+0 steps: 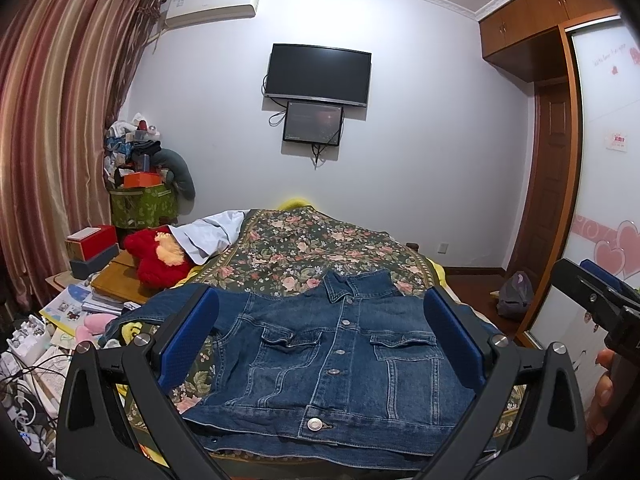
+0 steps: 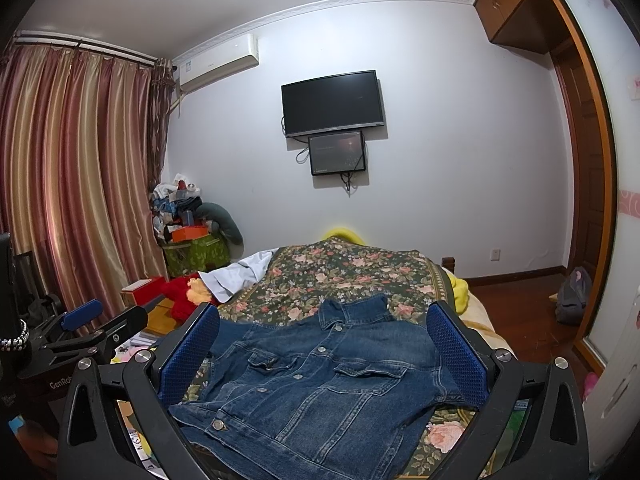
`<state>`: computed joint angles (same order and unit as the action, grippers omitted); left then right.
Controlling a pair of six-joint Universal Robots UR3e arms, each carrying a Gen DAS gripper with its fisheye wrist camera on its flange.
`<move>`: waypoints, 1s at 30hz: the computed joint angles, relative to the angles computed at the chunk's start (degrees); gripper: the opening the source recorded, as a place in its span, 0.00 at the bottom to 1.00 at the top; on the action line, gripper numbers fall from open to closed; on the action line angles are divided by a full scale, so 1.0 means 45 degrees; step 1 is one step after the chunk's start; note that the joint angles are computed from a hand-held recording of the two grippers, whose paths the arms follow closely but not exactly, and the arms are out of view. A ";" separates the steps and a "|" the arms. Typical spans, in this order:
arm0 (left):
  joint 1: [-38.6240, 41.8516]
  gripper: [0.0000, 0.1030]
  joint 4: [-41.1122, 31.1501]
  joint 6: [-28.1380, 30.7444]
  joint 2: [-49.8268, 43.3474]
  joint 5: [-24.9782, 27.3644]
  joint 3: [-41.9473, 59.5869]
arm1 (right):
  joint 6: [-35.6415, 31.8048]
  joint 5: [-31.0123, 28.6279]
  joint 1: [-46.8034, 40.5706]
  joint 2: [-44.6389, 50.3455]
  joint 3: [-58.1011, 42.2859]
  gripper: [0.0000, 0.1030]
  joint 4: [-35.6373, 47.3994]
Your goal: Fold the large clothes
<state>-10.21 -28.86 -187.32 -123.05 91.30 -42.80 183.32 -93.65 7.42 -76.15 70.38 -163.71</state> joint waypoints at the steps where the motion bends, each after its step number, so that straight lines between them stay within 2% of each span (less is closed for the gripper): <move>1: 0.0014 1.00 0.0040 0.0005 0.0027 -0.0014 -0.0057 | 0.0001 -0.0002 0.0000 0.0004 -0.0009 1.00 0.0005; 22: -0.0044 1.00 -0.0253 0.0036 -0.0130 0.0081 0.0427 | 0.0000 0.0089 -0.0131 0.0012 -0.0168 1.00 0.0196; 30: 0.0091 1.00 -0.0656 0.0045 -0.0657 0.0214 0.1304 | -0.0039 -0.0145 -0.0003 0.0817 -0.1244 1.00 0.0761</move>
